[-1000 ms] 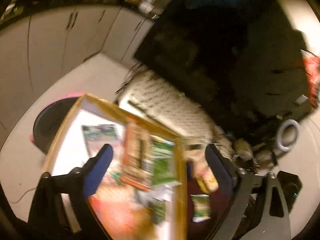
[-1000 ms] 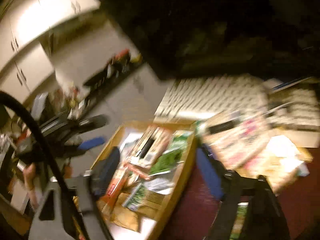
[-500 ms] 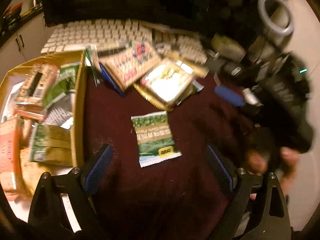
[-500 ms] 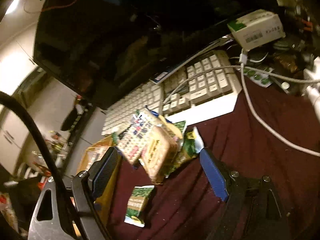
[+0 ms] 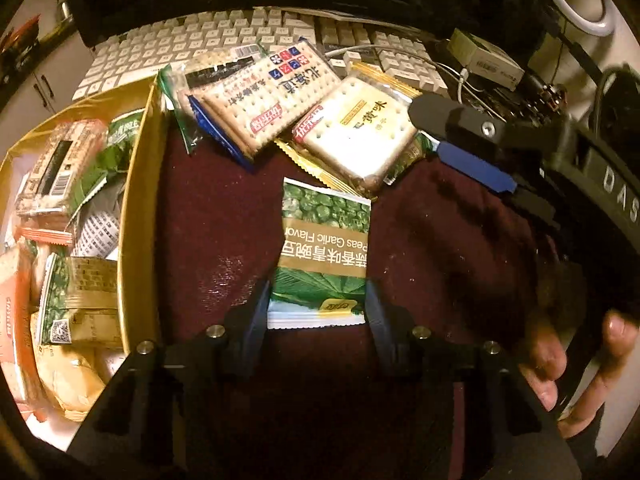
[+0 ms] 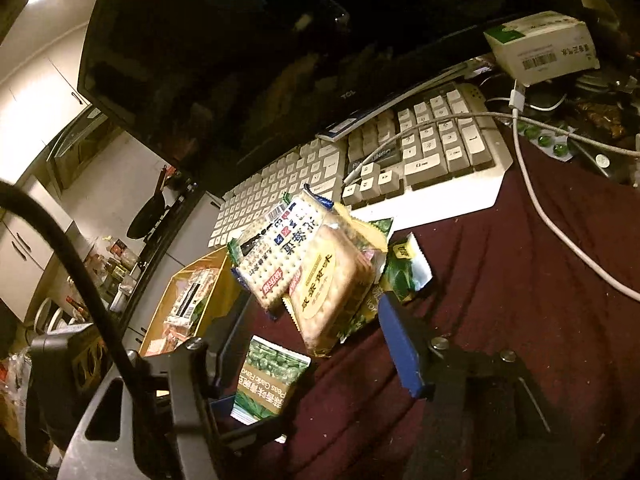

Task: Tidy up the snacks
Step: 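Grasp the pea garlic packet with the left gripper while the right grasps the breadstick pack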

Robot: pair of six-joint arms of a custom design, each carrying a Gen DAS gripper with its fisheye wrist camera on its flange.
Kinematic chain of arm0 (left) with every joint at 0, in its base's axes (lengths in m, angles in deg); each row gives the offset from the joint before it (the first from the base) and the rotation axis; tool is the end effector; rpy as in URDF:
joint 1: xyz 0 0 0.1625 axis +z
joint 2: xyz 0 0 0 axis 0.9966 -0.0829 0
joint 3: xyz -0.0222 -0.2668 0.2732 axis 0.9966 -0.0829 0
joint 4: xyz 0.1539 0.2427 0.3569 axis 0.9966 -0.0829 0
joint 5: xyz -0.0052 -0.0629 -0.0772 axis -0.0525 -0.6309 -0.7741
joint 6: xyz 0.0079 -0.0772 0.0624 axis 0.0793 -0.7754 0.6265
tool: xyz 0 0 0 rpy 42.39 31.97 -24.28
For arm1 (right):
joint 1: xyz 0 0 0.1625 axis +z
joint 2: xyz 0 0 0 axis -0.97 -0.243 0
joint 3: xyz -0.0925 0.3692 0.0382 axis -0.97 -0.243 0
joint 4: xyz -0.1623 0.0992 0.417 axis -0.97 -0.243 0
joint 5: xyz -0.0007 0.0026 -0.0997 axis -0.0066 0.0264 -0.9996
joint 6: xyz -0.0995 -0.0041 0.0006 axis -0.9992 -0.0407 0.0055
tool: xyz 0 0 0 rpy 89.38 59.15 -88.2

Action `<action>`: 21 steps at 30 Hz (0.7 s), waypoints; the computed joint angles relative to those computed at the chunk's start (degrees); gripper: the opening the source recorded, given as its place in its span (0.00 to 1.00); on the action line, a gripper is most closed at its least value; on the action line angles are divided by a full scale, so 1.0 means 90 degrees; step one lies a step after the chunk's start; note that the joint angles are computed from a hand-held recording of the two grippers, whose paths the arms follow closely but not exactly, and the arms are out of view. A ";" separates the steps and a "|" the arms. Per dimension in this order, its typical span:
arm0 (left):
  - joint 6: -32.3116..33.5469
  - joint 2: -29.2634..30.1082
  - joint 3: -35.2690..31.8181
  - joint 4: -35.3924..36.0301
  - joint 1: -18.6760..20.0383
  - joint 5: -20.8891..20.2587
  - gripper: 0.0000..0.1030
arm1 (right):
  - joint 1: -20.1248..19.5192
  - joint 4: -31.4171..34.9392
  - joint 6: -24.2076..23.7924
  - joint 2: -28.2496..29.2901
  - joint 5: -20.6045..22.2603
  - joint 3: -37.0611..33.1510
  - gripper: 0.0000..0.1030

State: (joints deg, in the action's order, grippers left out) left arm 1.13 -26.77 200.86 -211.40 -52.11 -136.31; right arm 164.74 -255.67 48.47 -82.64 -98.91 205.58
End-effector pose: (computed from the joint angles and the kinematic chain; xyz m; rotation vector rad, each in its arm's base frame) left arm -0.3010 -0.4246 0.0962 0.5721 2.4595 -0.3731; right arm 0.1293 -0.4307 0.2027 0.2294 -2.8794 1.1771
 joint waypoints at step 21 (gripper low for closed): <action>0.0269 -0.0219 0.0174 -0.0205 -0.0008 -0.0562 0.66 | 0.0039 -0.0551 0.0066 0.0341 0.0006 -0.0177 0.16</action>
State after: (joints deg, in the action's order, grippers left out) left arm 3.56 -28.75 202.43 -213.25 -52.19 -141.37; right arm 165.08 -260.63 49.06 -79.57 -98.86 203.99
